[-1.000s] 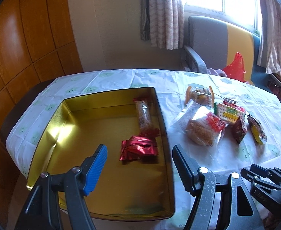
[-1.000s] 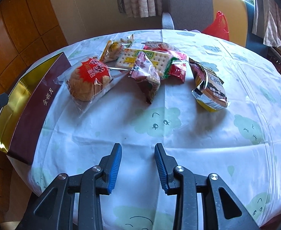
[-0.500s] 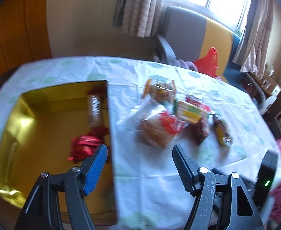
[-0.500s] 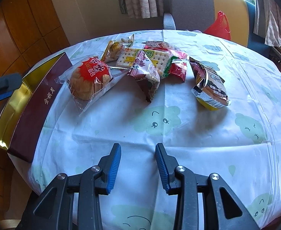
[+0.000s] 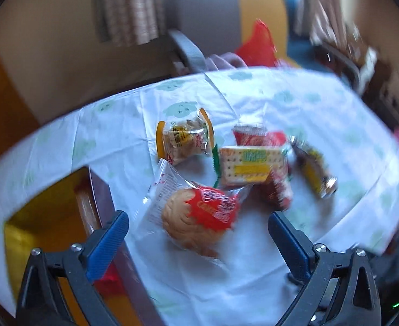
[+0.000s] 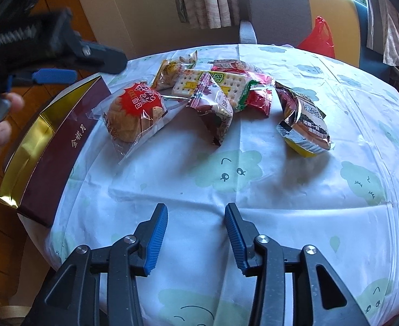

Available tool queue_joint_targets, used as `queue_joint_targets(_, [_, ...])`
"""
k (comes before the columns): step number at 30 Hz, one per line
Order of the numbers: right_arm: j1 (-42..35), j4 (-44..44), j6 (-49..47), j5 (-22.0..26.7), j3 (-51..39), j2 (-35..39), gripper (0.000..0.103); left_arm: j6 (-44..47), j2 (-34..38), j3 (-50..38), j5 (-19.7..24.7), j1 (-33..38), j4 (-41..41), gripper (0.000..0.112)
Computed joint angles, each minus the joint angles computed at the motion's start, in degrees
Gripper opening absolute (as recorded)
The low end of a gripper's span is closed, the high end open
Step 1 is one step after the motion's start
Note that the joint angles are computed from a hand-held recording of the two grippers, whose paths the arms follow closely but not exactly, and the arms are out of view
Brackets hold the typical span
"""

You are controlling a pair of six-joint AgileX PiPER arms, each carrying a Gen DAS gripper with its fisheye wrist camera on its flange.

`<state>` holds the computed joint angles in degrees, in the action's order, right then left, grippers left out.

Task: Organize snacks
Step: 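Move the left gripper to the CAKE bun and grasp it, then lift the CAKE bun with the left gripper while the right gripper grasps a red-patterned candy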

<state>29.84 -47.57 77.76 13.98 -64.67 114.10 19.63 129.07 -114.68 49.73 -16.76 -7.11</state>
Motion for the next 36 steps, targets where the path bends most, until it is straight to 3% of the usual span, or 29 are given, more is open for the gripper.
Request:
queue_joint_targets(2, [-0.2,-0.5,0.2,-0.7,0.1,0.1,0.049,2.7,4.6,-7.1,5.9,0.1,0.2,0.103])
queue_joint_targets(4, [-0.3,-0.2,-0.4,-1.1,-0.1,0.2,0.051,2.9,8.4,-12.3,8.9,-0.7,2.8,0.103])
queue_joint_targets(8, [-0.4,-0.1,-1.3,-1.3,-0.2,0.4,0.051,2.6,14.1,-19.4,12.1,-2.0,5.9,0.102])
queue_joint_targets(10, [-0.6,-0.3,-1.4,-1.7,-0.2,0.4,0.051,0.6,16.5,-22.2,12.3,-2.7,8.0,0.092])
queue_joint_targets(13, [-0.7,-1.6,-0.5,-2.2,0.1,0.4,0.052,-0.6,13.3,-14.8,5.2,-3.0,8.7,0.081])
queue_joint_targets(16, [-0.7,-4.4,1.3,-2.9,0.8,0.1,0.052,-0.6,10.5,-10.5,2.3,-2.5,7.2,0.074])
queue_joint_targets(20, [-0.9,-6.3,3.3,-4.4,2.9,-1.1,0.051,-0.1,5.2,-1.0,-2.4,-2.0,4.3,0.073])
queue_joint_targets(26, [-2.6,-8.3,7.0,-6.4,8.3,-5.2,0.051,6.4,-7.9,22.1,-15.5,-3.1,-1.6,0.072])
queue_joint_targets(32, [-5.8,-18.7,21.0,-7.2,14.5,-9.5,0.051,13.1,-16.6,37.6,-23.2,-4.7,-6.4,0.072])
queue_joint_targets(36, [-8.1,-17.7,21.7,-7.9,16.4,-11.2,0.051,15.0,-19.3,45.2,-28.2,-6.3,-7.6,0.072])
